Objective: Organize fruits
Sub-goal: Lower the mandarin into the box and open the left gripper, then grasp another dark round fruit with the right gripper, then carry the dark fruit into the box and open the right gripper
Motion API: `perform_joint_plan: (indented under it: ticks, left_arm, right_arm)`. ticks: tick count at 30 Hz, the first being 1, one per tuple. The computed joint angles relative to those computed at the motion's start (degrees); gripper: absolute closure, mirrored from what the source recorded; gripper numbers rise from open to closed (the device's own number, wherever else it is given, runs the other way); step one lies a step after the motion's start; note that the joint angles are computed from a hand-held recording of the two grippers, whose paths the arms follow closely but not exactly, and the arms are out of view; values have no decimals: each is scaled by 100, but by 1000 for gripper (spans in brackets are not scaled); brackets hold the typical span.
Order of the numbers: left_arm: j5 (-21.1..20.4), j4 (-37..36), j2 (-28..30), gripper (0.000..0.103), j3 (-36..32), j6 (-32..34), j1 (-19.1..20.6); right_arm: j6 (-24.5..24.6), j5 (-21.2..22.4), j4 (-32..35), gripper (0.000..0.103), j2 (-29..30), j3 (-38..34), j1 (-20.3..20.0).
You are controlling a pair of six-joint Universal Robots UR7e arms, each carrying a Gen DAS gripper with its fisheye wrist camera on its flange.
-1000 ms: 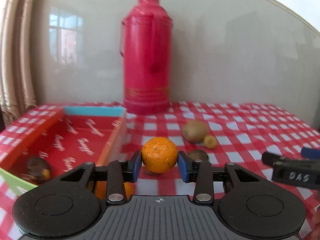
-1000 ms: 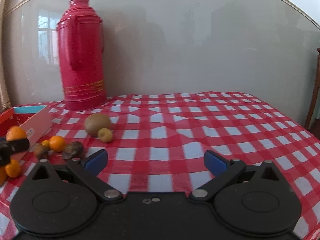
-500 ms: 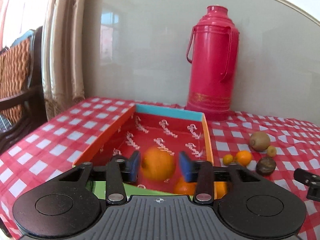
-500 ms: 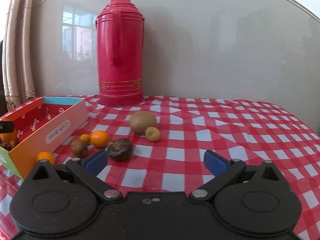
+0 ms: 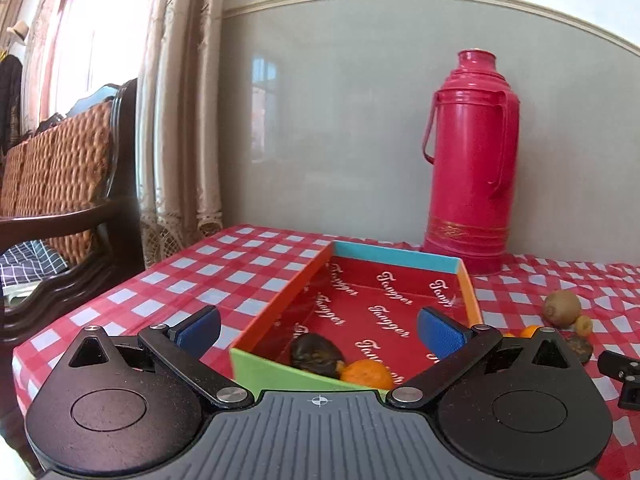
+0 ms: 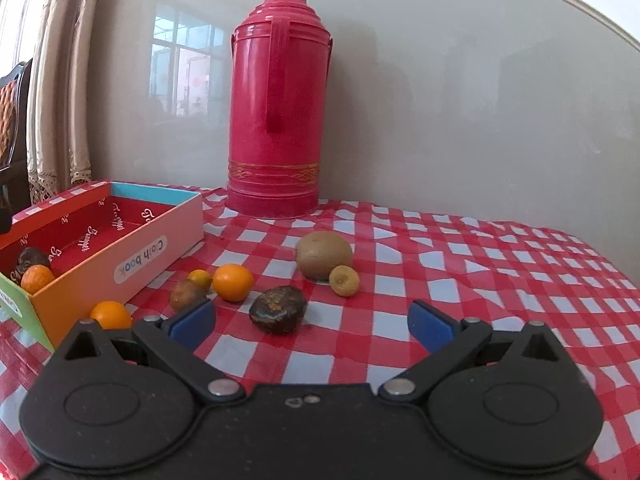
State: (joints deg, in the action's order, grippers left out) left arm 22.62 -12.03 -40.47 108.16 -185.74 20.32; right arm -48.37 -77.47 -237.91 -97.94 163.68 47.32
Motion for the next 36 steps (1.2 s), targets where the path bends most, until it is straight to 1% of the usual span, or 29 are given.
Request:
perform_joint_plan:
  ticks: [2,4,7,10,12,14,16,17,18,19,21,24,27,30,32,34,36]
  left_arm:
    - [-24,8,-57,0,61,-25,26]
    - [-4,36,-120,0,115,-71,70]
    - [-73,73,-214,0,192,-181,138]
    - [-215,63,-340,0,302,-340,225]
    - [-261,144,-378,0,325,-476,278]
    - [-273,305,-408,0,320,-615,344]
    - [-147,465,-454,0,316,-791,409]
    - [-123,530,-456,0,313,-873,424]
    - [-98,548,-465,0,317,-887,436]
    - [-99,549,-466,0,323,-888,431]
    - [-97,516,-478,0,331,-845,430]
    - [-93,468,-515,0,368,-825,411]
    - [-88,467,-556,0,396,-829,397]
    - [-104,571,-567,0,407,-903,374]
    - [-131,694,-575,0,409,-1038,362]
    - [-169,729,-607,0,437,-1095,349]
    - [-204,753,-651,0,476,-1110,338]
  right_arm:
    - [95,-132,167,6,22,-102,120]
    - [195,-452,246,6,152,-263,365]
    - [236,-904,444,11,308,-495,711]
    - [302,-1235,677,17,428,-696,976]
    - [303,-1536,803,24,562,-832,1178]
    - [295,-1874,936,37,705,-958,1363]
    - [303,-2067,1086,39,785,-1041,1446]
    - [302,-2126,1131,47,817,-1072,1470]
    - [311,-2203,1193,59,835,-1099,1501]
    - [328,-2225,1312,71,808,-1129,1514]
    - [370,-2209,1301,71,800,-1127,1516]
    - [380,-2057,1053,71,770,-1039,1497]
    - [467,-1870,1131,71,531,-946,1539]
    - [460,-1489,1105,71,303,-787,1621]
    - [423,-1259,1125,71,210,-688,1735]
    - [332,-1034,998,71,265,-582,1871]
    - [244,-1018,1010,71,404,-572,2118]
